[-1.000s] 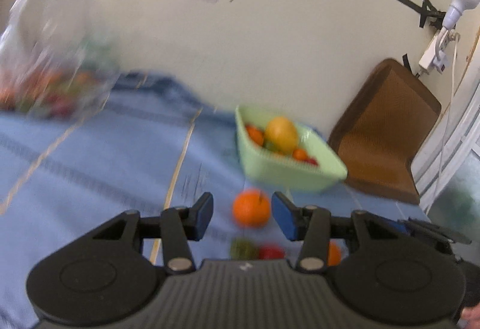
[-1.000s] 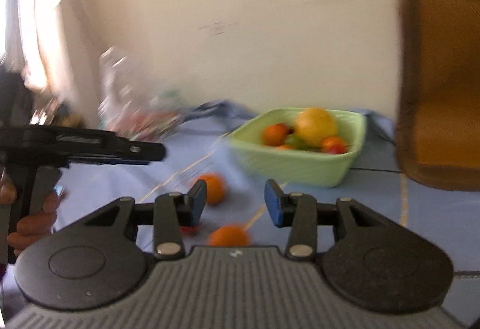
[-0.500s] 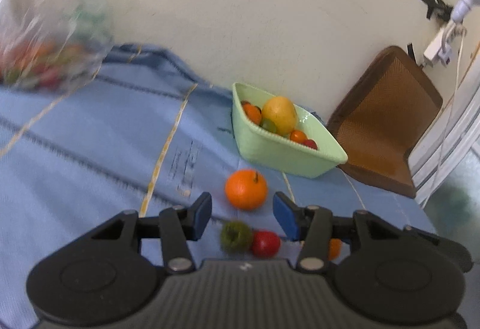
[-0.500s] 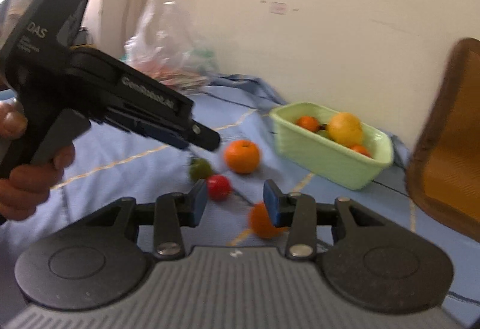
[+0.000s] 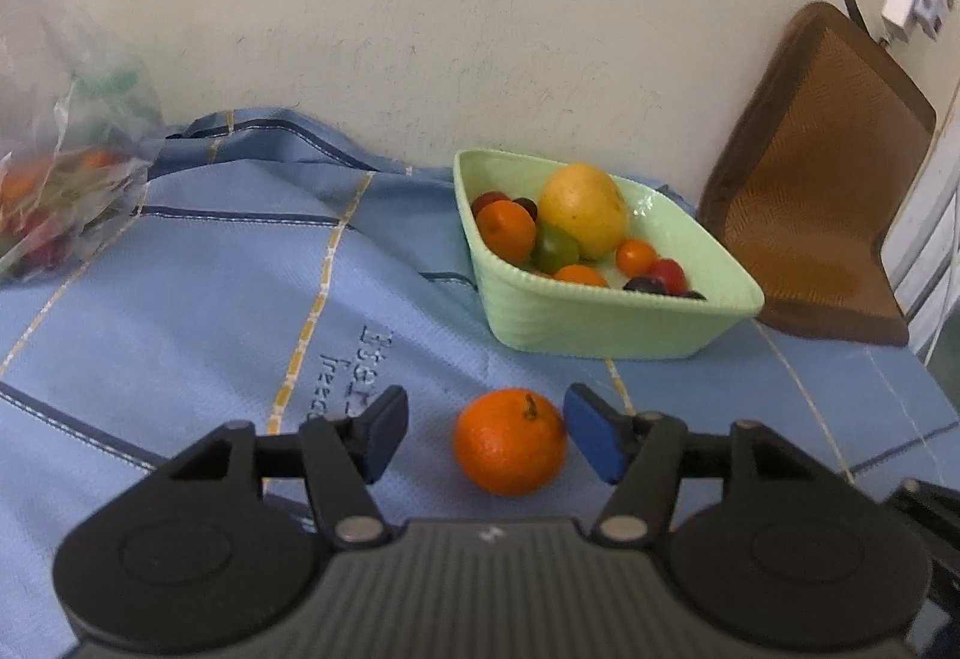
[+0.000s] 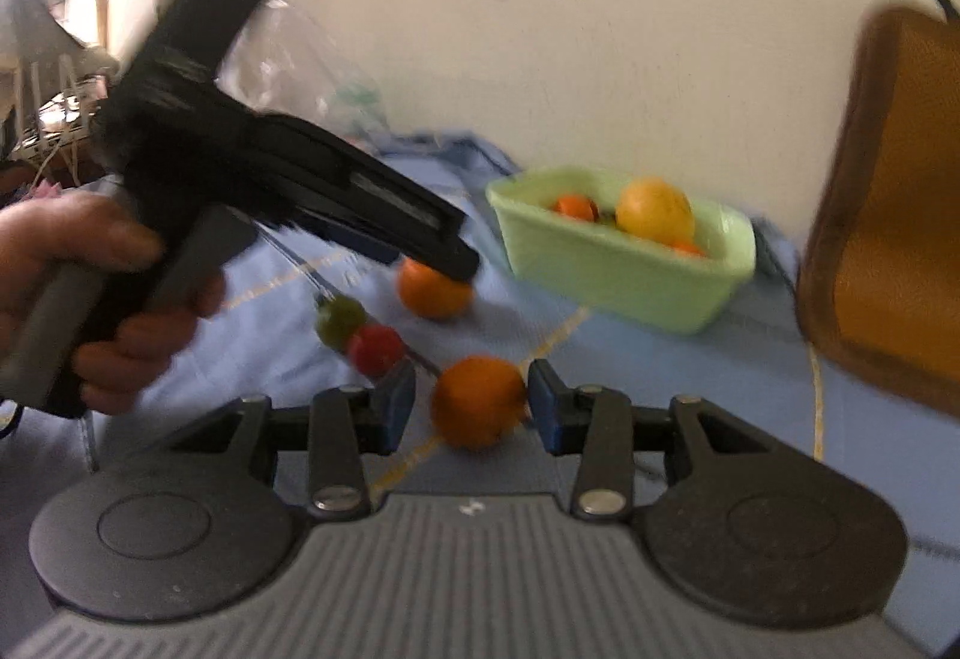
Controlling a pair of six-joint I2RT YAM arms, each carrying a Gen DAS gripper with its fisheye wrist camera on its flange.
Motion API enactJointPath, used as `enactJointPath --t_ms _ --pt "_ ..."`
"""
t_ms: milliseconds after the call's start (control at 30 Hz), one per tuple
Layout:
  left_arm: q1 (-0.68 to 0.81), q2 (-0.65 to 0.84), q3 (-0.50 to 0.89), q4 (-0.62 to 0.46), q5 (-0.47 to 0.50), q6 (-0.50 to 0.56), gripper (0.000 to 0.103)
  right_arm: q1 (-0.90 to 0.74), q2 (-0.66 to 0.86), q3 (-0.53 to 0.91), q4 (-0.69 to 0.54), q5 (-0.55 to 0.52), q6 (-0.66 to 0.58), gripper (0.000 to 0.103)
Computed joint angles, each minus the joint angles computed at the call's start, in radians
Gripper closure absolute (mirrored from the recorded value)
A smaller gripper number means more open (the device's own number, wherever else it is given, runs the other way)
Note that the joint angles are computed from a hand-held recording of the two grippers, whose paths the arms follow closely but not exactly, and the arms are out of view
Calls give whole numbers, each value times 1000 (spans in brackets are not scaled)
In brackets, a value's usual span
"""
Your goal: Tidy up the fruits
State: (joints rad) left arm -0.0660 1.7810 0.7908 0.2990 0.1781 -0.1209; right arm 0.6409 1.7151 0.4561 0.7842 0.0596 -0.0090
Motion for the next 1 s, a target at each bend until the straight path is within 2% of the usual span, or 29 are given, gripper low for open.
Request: enactJointPath --t_ms 67,100,233,400,433,467,500,533,667,767,1000 --pt "0 5 6 7 -5 4 44 33 -6 -10 39 13 -66 59" --pt "1 9 9 7 -1 7 46 48 -10 3 18 9 -101 59" --pt "6 17 21 -2 22 9 50 91 32 129 -156 6 -197 60" --pt "-5 22 27 -20 15 31 44 95 108 265 -296 34 -218 60" --pt "-5 23 26 -20 20 33 45 90 106 269 -303 21 -208 62" --pt "-4 23 24 -17 28 34 47 80 101 281 -331 -3 -200 73" --pt "-3 20 19 -11 36 36 54 77 93 286 -351 -13 -190 76" --pt "-4 17 15 -5 49 40 63 80 85 279 -353 -4 -192 76" --pt "-39 -13 -14 10 -7 58 64 94 21 185 -286 -1 -171 76" --pt "-45 -69 -63 16 1 36 64 109 -55 99 -247 16 -146 76" --pt "-57 -381 -295 27 46 40 64 120 -270 -83 -283 12 6 76"
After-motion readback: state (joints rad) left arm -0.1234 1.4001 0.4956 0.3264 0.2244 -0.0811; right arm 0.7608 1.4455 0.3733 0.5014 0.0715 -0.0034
